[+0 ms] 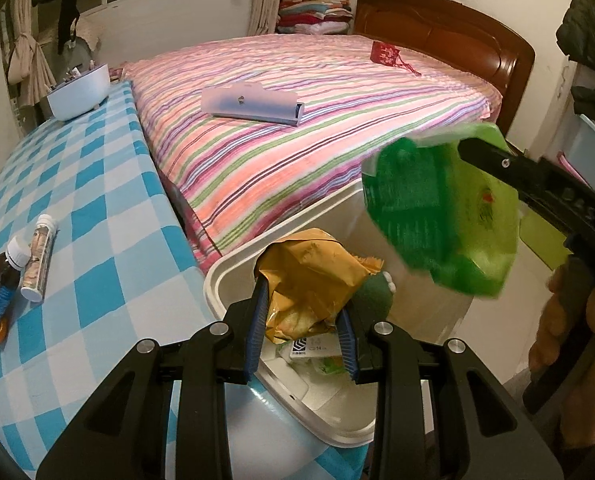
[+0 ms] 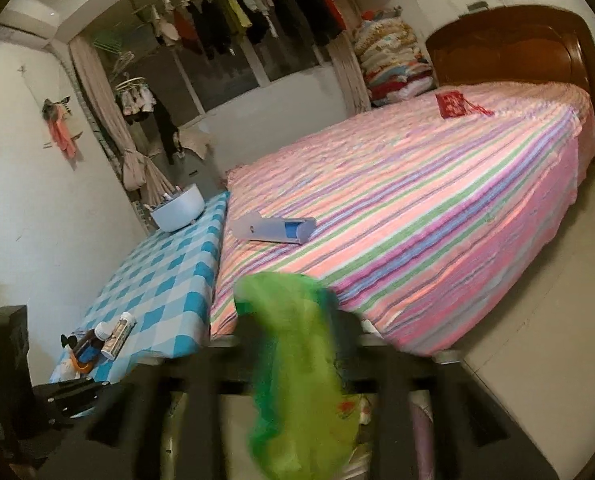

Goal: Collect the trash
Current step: 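Open the right tool to drop the wipe pack into the bin while the left holds the wrapper, then open the left tool to drop the yellow wrapper into the bin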

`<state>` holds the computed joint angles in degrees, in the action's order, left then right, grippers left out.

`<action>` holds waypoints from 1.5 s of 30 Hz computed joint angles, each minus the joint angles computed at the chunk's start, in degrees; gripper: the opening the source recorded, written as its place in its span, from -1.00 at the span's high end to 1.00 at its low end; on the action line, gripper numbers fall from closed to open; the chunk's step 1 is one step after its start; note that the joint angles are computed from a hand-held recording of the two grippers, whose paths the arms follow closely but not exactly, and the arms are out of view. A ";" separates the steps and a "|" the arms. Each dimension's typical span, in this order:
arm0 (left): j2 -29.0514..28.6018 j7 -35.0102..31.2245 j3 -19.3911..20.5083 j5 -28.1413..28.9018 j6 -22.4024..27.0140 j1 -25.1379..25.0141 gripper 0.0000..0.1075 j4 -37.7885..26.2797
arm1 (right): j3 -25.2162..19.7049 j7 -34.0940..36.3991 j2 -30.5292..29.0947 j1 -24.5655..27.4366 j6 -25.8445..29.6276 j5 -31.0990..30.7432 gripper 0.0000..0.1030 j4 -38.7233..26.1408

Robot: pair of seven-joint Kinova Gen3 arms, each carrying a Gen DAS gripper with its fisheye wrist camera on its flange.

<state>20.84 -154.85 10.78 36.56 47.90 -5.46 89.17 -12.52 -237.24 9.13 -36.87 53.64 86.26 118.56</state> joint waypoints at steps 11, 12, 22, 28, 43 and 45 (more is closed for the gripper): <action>0.21 0.38 0.08 -0.95 -0.13 0.78 0.42 0.22 | -0.80 -4.84 -0.17 0.18 0.81 3.95 -0.42 1.69; 0.22 0.35 0.09 -0.97 -0.08 0.74 0.42 0.19 | -0.86 -4.85 -0.12 0.06 1.06 3.98 -0.42 1.62; 0.08 0.51 0.10 -0.58 -0.27 0.45 0.41 0.19 | 0.48 6.15 1.22 0.16 -1.05 -2.61 -0.42 -2.61; -0.01 0.63 0.06 -0.69 -0.33 0.60 0.41 0.30 | 0.91 6.70 1.51 -1.08 0.93 -3.53 -0.42 -2.61; 0.64 0.19 0.54 -0.50 2.04 0.49 0.23 -0.27 | -0.03 2.65 1.01 -2.01 2.97 -0.23 -0.42 -1.21; 0.06 -1.32 0.80 0.52 1.43 0.16 0.11 0.61 | -0.06 2.67 0.99 -1.91 2.75 -0.14 -0.42 -1.31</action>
